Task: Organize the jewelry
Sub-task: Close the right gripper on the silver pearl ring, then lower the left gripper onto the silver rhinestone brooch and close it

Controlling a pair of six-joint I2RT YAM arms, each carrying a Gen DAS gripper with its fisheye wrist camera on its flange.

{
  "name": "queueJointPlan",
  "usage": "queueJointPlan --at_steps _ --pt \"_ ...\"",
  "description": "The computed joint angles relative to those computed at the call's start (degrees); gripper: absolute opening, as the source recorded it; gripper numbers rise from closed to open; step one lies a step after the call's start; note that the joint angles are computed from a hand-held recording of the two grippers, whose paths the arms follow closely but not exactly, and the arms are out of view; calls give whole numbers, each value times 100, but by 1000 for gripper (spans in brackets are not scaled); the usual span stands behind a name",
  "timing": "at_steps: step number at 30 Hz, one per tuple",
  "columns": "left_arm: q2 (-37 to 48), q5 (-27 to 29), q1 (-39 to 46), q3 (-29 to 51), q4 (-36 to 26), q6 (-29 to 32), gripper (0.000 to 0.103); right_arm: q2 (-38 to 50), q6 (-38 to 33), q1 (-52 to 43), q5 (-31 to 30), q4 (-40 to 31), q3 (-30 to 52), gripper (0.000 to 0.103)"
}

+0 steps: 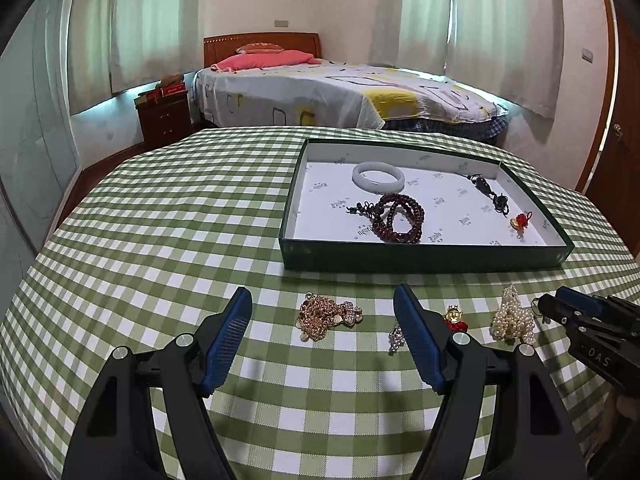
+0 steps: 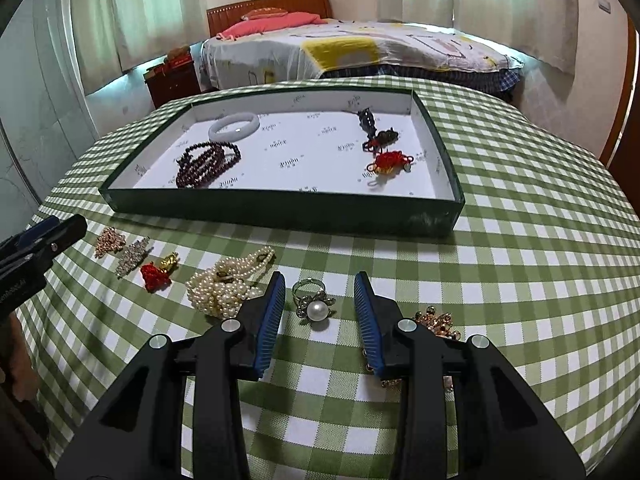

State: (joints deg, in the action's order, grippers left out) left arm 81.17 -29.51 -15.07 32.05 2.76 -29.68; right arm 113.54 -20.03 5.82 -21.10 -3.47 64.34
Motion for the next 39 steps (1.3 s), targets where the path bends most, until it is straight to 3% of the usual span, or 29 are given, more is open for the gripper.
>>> queueJointPlan --at_steps 5,7,10,30,39 --pt "118 45 -6 27 -11 -29 71 79 -33 56 69 -50 46 34" --pt "153 70 -3 34 -12 -46 71 61 -82 88 145 3 8 25" --pt "196 83 -9 41 -10 -64 71 52 -86 82 145 12 -9 22" --pt "361 325 -54 117 6 55 71 -29 37 -54 -82 95 -176 21" --pt "833 452 -202 449 17 226 53 -210 21 -177 -70 166 -348 21"
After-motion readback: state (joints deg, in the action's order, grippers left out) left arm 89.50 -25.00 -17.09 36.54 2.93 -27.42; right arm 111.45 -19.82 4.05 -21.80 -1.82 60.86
